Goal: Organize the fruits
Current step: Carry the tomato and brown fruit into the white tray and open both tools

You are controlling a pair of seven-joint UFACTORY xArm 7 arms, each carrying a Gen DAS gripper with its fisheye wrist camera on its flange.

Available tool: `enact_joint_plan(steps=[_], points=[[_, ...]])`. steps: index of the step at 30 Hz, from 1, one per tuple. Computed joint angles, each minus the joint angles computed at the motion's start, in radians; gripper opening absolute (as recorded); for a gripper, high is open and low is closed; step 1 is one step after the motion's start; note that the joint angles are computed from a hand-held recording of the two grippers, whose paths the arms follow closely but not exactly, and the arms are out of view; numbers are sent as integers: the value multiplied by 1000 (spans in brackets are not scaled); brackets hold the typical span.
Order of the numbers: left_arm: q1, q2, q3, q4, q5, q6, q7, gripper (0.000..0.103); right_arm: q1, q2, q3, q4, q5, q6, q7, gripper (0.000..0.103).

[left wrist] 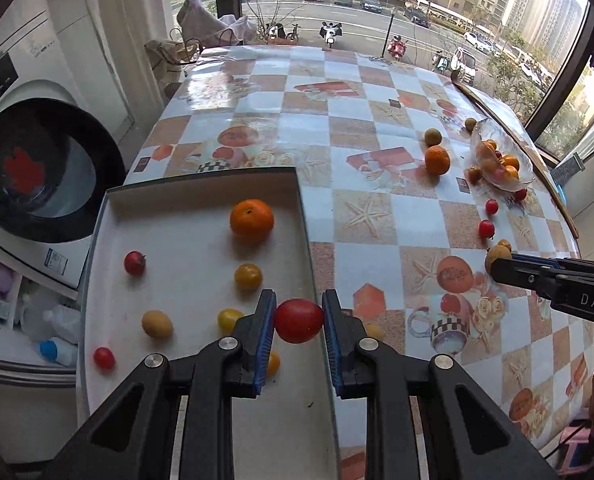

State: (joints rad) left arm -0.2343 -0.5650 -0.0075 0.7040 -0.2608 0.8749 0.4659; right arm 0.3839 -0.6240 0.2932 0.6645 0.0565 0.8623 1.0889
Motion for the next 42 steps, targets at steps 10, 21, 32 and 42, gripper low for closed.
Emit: enact_joint_plan(steps=[10, 21, 32, 42], points=[[135, -51, 76, -64, 87, 39, 37, 25, 45, 315, 22, 234, -29, -116, -66, 27], [255, -62, 121, -97, 138, 60, 54, 25, 157, 569, 20, 432, -8, -135, -137, 27], [291, -16, 115, -119, 166, 34, 73, 25, 224, 699, 10, 520, 22, -93, -182, 27], [288, 1, 100, -127, 175, 29, 73, 25, 245, 767, -7, 588, -29, -39, -188, 27]])
